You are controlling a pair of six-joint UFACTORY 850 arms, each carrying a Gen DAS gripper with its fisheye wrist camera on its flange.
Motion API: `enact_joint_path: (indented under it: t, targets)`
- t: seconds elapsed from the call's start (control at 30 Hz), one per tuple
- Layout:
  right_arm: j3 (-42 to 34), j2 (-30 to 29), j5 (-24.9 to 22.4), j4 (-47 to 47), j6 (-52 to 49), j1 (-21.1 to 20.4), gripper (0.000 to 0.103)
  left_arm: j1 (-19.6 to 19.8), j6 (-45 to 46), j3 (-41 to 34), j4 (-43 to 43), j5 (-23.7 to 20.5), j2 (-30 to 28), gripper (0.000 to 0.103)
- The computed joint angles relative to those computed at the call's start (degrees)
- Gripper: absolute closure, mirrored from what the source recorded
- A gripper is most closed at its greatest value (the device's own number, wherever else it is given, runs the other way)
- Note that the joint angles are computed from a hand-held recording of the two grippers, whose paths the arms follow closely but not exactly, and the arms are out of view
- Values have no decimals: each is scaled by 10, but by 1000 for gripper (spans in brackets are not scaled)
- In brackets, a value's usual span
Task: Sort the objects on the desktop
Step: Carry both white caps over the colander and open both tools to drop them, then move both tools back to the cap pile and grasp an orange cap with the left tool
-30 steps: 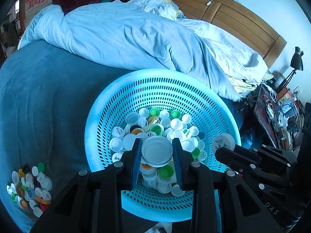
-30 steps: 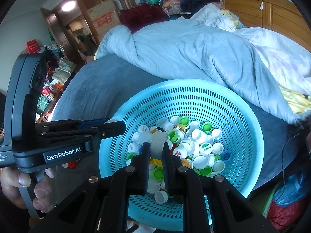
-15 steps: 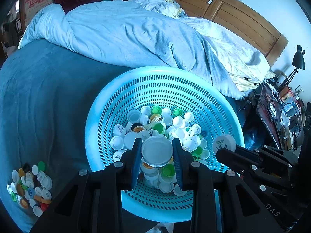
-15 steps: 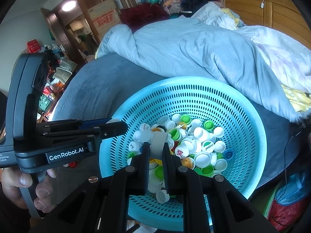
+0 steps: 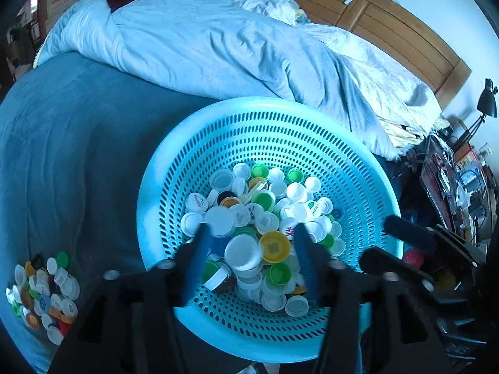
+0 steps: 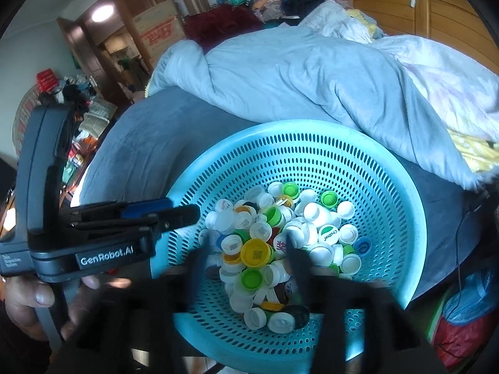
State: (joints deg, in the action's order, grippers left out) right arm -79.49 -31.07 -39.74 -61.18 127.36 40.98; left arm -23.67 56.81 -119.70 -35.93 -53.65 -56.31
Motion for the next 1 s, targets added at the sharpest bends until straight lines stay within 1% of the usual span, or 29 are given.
enact_joint_path:
  t: [0.07, 0.13, 0.2, 0.4, 0.57, 0.7, 0.8, 0.9, 0.97, 1.0]
  targets:
    - [-4, -2, -3, 5, -10, 1, 32, 1, -2, -4, 1, -4, -3, 50]
    - [-6, -4, -2, 4, -9, 1, 32, 2, -2, -1, 4, 2, -3, 42]
    - [-9, -6, 1, 2, -8, 1, 31, 2, -2, 5, 4, 7, -1, 42]
    - [-19, -13, -2, 6, -17, 3, 31, 7, -6, 3, 4, 5, -3, 42]
    - [-23, -15, -8, 3, -14, 6, 29, 18, 4, 3, -19, 8, 2, 42]
    - [-35, -22, -9, 2, -21, 11, 28, 37, 38, 13, -50, 23, 13, 42]
    - [-54, -36, -2, 11, -48, 13, 27, 67, 96, 23, -93, 39, 16, 42]
    - [-85, -60, 6, 29, -89, 16, 27, 101, 93, -24, -78, 38, -25, 42]
    - [-106, -77, 15, 42, -112, 17, 27, 125, 57, -83, -52, 39, -72, 42]
    - [-119, -85, 18, 48, -125, 18, 27, 141, 37, -126, -42, 40, -105, 42]
